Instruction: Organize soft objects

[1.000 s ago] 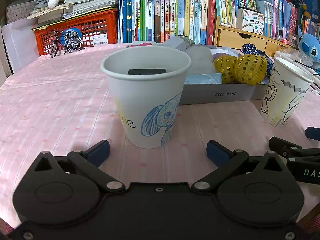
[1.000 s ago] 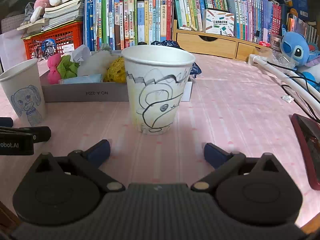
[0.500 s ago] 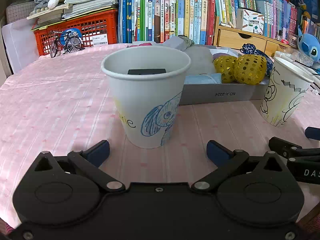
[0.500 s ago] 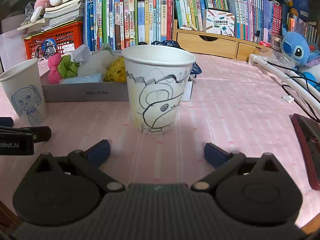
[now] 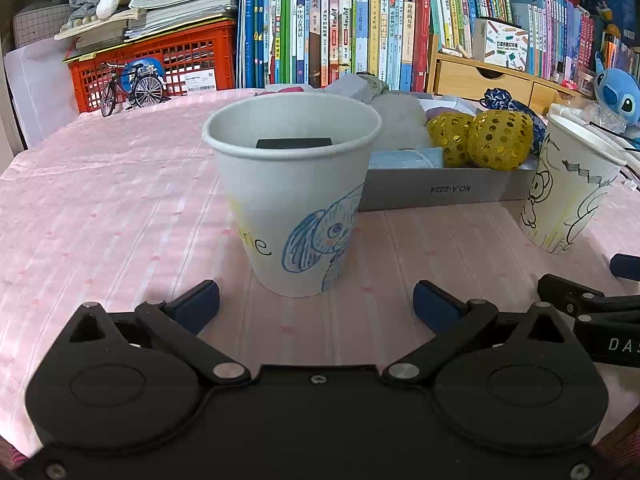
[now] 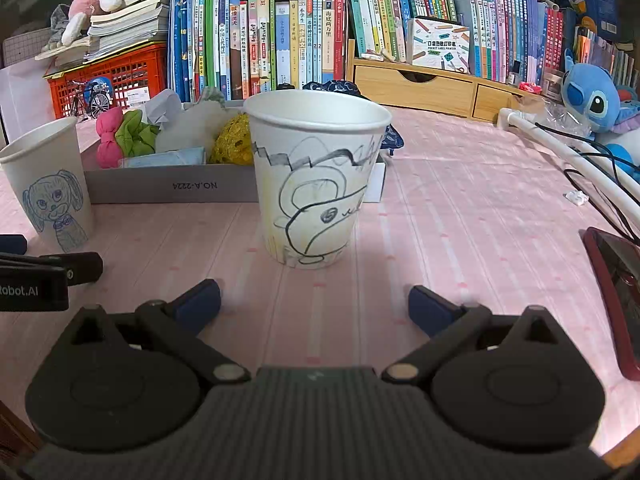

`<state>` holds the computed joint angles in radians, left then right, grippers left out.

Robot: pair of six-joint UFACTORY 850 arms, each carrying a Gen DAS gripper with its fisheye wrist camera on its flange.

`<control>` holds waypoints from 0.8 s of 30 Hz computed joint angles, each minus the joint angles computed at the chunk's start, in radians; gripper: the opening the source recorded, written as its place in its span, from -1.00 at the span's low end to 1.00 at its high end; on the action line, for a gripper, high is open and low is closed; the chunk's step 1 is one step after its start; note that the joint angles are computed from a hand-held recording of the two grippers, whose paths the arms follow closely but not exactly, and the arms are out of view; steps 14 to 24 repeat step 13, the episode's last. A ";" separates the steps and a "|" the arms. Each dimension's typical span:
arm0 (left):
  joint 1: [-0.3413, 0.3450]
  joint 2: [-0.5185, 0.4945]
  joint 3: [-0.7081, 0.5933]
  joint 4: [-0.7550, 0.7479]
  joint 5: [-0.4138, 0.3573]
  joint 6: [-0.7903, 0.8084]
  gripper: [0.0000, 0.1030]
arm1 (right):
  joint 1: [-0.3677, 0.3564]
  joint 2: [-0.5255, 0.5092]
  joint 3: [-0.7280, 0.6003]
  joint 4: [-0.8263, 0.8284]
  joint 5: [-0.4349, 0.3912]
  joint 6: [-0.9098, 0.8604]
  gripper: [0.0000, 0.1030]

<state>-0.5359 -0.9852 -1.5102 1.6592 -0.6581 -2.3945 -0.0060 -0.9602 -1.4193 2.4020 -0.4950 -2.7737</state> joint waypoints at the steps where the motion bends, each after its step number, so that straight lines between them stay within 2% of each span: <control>1: 0.000 0.000 0.000 0.000 0.000 0.000 1.00 | 0.000 0.000 0.000 -0.001 0.000 0.001 1.00; 24: -0.006 -0.001 0.003 0.010 -0.017 0.018 1.00 | 0.000 0.000 0.000 0.002 -0.003 -0.003 1.00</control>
